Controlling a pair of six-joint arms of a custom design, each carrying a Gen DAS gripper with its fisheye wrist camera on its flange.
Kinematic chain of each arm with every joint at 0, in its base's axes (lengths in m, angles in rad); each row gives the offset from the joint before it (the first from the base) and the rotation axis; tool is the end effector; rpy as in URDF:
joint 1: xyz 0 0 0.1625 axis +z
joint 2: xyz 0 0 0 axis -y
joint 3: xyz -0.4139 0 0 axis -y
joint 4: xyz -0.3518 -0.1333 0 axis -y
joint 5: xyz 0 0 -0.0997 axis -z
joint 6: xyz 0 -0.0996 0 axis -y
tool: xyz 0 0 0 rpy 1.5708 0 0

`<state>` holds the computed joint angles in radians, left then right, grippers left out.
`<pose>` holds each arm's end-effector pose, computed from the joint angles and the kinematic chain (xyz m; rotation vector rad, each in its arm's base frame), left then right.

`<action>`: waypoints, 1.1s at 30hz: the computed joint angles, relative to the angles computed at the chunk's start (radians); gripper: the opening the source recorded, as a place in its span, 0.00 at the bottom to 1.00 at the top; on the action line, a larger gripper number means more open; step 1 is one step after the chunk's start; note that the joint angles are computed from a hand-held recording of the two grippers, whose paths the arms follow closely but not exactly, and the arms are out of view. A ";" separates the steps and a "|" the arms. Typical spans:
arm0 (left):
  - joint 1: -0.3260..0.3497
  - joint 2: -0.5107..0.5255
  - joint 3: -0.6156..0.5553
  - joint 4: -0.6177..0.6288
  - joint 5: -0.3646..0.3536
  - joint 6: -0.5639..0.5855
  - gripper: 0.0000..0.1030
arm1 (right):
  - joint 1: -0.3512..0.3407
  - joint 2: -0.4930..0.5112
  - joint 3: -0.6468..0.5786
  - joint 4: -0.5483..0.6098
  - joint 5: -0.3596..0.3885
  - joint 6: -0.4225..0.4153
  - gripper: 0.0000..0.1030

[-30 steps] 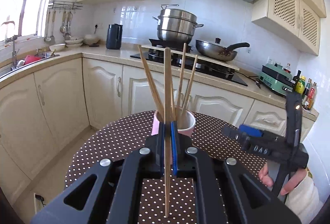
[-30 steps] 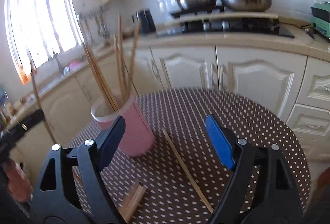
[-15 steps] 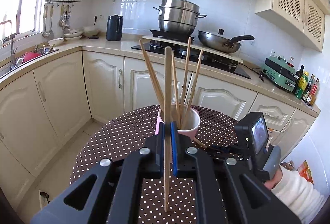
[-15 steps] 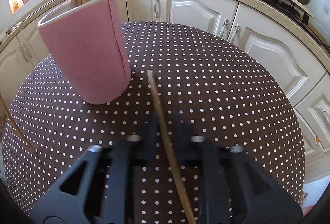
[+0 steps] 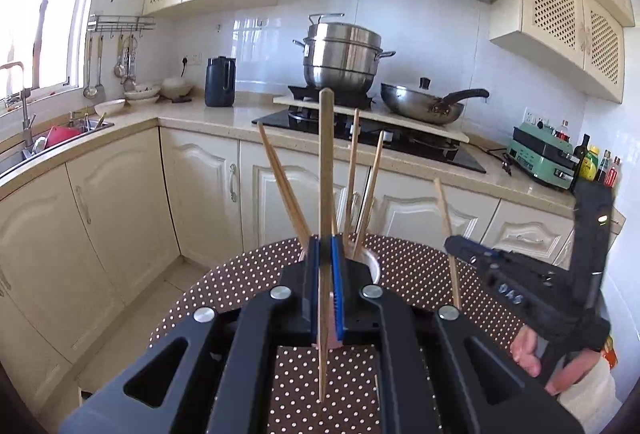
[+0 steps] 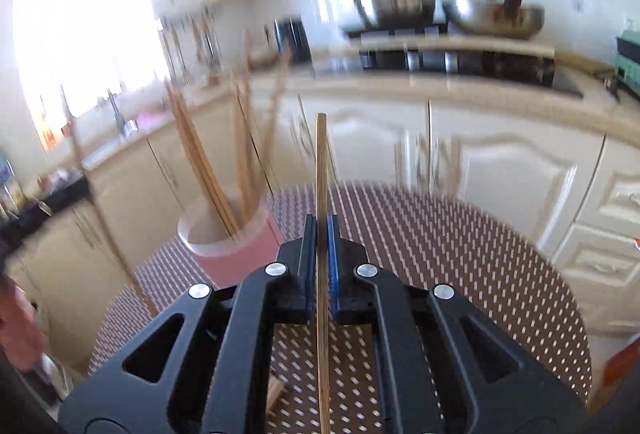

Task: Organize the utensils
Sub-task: 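Lower both chopsticks into the pink cup and open both grippers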

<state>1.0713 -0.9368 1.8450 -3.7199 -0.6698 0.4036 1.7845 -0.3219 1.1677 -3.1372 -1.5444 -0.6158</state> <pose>-0.0790 -0.5862 0.2929 0.2403 2.0138 -1.4126 0.2954 -0.7203 0.0211 1.1554 -2.5892 1.0541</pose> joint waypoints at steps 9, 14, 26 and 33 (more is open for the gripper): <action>-0.037 0.026 -0.091 -0.065 -0.002 0.118 0.06 | 0.042 0.000 -0.035 -0.137 0.121 0.033 0.05; -0.042 0.043 -0.168 -0.079 -0.018 0.166 0.06 | 0.077 0.049 -0.134 -0.208 0.126 0.071 0.06; 0.007 0.080 -0.305 -0.013 -0.046 0.172 0.06 | 0.090 0.268 -0.490 -0.198 0.203 0.216 0.06; 0.063 0.099 -0.311 0.084 -0.034 0.096 0.06 | 0.070 0.300 -0.495 -0.079 0.157 0.138 0.06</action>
